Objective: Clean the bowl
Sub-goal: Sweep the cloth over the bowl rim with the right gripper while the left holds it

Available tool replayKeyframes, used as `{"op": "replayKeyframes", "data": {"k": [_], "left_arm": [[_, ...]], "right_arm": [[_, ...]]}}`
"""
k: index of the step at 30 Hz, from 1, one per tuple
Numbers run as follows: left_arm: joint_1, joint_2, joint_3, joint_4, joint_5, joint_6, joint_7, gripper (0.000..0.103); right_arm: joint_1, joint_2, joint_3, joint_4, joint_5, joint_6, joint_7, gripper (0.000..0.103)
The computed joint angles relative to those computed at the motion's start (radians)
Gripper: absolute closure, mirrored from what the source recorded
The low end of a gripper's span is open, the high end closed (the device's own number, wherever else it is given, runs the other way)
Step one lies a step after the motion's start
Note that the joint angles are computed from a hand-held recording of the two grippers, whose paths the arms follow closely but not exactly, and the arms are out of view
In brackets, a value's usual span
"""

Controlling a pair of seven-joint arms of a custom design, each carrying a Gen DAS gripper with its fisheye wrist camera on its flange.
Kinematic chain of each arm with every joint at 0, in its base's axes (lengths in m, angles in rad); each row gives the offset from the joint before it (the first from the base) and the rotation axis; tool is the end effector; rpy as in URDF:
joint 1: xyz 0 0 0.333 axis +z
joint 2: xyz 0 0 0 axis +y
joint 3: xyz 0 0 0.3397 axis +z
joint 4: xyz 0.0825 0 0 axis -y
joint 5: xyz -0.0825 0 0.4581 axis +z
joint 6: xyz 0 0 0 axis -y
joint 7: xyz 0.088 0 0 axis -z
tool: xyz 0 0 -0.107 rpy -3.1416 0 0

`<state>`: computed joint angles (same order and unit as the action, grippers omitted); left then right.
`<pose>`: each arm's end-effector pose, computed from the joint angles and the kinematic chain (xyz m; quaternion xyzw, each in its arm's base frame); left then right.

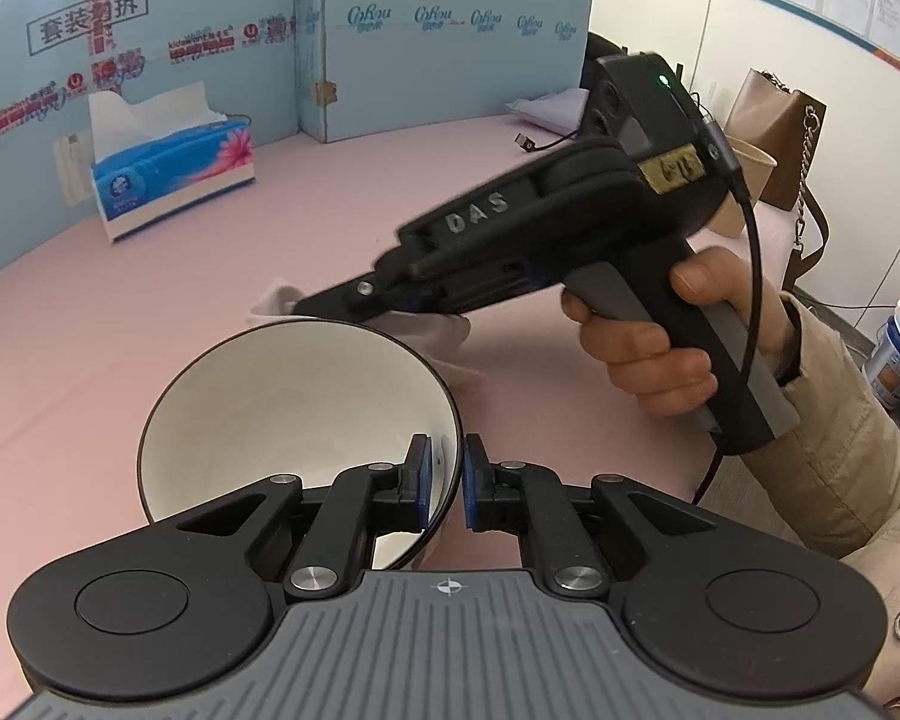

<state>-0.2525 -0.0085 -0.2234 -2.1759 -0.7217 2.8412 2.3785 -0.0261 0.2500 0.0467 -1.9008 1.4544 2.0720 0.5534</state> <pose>0.5786 -0.2595 0.4447 -0.4070 0.8336 -0.3500 0.1305 0.6955 0.0639 0.3850 -0.6266 0.5259 0.1922 0.5421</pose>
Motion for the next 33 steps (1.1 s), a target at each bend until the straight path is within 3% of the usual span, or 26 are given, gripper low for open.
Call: {"op": "replayKeyframes", "data": {"k": [9, 22, 33], "left_arm": [[0.002, 0.002, 0.0, -0.002, 0.032, 0.005, -0.032, 0.082], [0.011, 0.03, -0.015, 0.027, 0.081, 0.029, -0.089, 0.076], [0.038, 0.089, -0.045, 0.085, 0.234, 0.052, -0.252, 0.076]], "right_arm": [[-0.002, 0.006, 0.004, 0.01, -0.012, -0.008, 0.003, 0.092], [-0.018, -0.087, -0.041, -0.129, 0.029, -0.041, -0.062, 0.092], [-0.022, -0.125, -0.072, -0.177, 0.126, 0.031, -0.1, 0.092]]}}
